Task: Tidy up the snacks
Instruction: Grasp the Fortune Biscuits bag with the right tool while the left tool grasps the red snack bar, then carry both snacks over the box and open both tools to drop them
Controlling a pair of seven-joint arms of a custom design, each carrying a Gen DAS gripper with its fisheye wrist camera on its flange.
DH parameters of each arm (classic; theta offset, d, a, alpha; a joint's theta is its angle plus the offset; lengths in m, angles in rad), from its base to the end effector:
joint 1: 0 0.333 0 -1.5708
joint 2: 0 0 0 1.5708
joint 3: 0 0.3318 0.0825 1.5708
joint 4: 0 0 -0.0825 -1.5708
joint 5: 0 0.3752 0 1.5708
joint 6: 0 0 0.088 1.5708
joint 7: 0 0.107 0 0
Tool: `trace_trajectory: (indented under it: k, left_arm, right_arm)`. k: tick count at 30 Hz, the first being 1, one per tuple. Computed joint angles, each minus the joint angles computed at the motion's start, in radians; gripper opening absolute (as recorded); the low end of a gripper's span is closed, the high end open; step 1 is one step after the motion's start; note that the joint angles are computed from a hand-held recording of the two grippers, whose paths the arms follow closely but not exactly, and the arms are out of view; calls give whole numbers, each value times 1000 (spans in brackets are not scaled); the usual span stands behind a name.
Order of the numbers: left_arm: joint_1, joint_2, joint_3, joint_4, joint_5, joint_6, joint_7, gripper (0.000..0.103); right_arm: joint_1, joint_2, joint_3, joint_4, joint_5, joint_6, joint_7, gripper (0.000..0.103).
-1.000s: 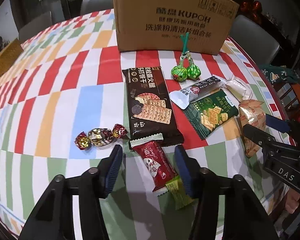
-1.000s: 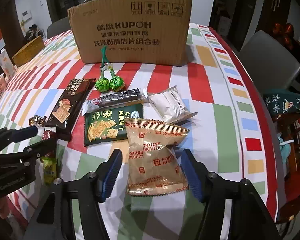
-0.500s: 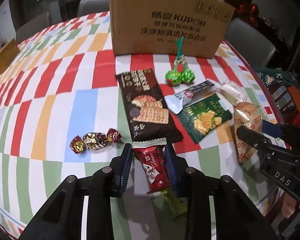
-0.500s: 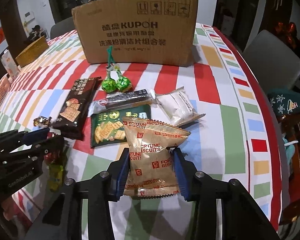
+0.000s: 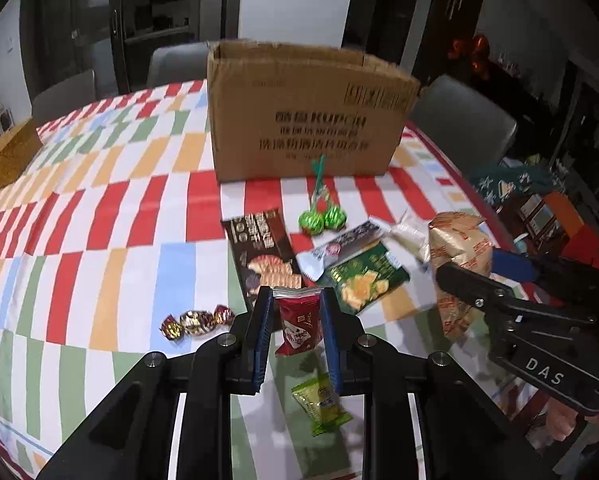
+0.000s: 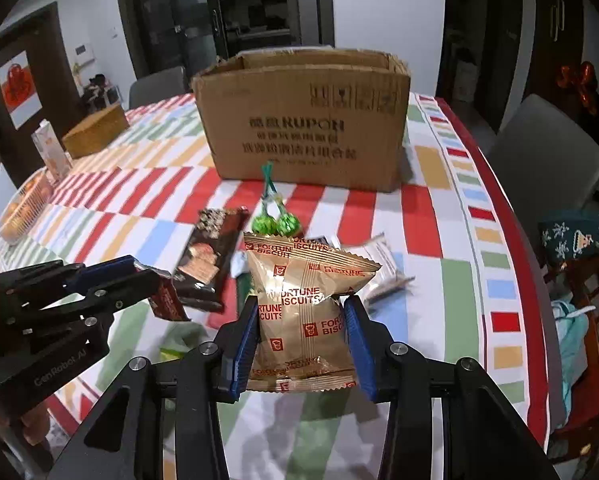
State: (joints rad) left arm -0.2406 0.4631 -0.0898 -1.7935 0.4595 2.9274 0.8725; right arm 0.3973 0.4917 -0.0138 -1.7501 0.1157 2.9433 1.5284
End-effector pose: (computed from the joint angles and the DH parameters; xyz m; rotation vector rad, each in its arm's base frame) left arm 0.6521 -0.2441 0.3872 -1.8503 1.8962 -0.8040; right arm 0.6612 0.2603 0.3927 -2.0279 1.4569 -0.4670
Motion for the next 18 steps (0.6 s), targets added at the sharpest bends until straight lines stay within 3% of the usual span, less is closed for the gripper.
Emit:
trace_trajectory:
  k: [9, 18]
  left_arm:
    - [-41, -43, 64, -8, 86, 66, -72, 24]
    - [-69, -30, 118, 72, 185, 77, -129, 24]
  right_arm:
    - [-7, -18, 19, 8, 25, 47, -27, 43]
    - [-13, 1, 31, 79, 44, 83, -63, 43]
